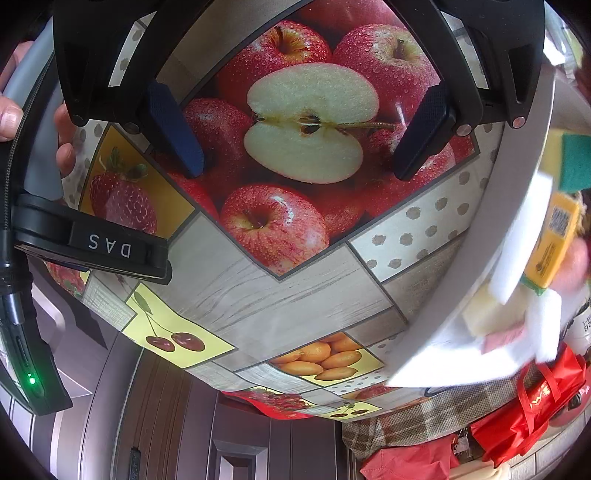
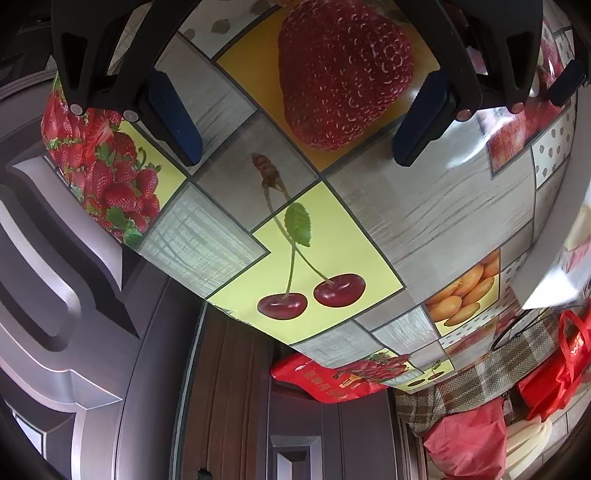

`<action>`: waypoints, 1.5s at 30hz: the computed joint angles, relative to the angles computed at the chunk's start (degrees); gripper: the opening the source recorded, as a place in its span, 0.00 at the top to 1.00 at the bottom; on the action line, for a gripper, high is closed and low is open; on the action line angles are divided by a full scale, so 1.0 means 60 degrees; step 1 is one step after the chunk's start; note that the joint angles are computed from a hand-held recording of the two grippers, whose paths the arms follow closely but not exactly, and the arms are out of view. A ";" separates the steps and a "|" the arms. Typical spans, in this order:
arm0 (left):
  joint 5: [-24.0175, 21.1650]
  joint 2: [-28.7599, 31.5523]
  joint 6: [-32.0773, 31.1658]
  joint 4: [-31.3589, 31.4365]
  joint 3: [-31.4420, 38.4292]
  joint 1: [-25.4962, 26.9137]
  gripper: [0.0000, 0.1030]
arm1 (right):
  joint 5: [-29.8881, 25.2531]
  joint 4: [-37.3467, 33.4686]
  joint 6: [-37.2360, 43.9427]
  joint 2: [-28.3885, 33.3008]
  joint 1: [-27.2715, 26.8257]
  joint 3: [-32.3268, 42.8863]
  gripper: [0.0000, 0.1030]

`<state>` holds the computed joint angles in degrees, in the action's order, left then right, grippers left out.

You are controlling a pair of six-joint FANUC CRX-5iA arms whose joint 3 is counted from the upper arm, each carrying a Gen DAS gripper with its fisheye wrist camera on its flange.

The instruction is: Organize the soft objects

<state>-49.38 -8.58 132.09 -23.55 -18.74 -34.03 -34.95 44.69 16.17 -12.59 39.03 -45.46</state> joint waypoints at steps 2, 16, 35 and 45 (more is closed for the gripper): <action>0.0043 0.0054 0.0047 -0.0032 0.0000 -0.0015 0.00 | 0.0013 -0.0012 0.0026 0.0009 -0.0009 0.0014 0.00; 0.0036 0.0025 0.0034 -0.0028 -0.0013 -0.0012 0.01 | 0.0107 0.0026 0.0022 0.0016 -0.0041 -0.0009 0.00; 0.0474 0.0445 0.0247 -0.0174 -0.0096 0.0032 0.01 | 0.0199 0.0074 0.0013 0.0065 -0.0059 -0.0004 0.00; 0.0460 0.0474 0.0308 -0.0221 -0.0073 -0.0008 0.01 | 0.0206 0.0064 0.0021 0.0067 -0.0062 0.0002 0.00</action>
<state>-46.62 -5.73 133.94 -24.88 -19.18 -34.08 -33.72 45.08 16.29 -12.19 38.66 -45.45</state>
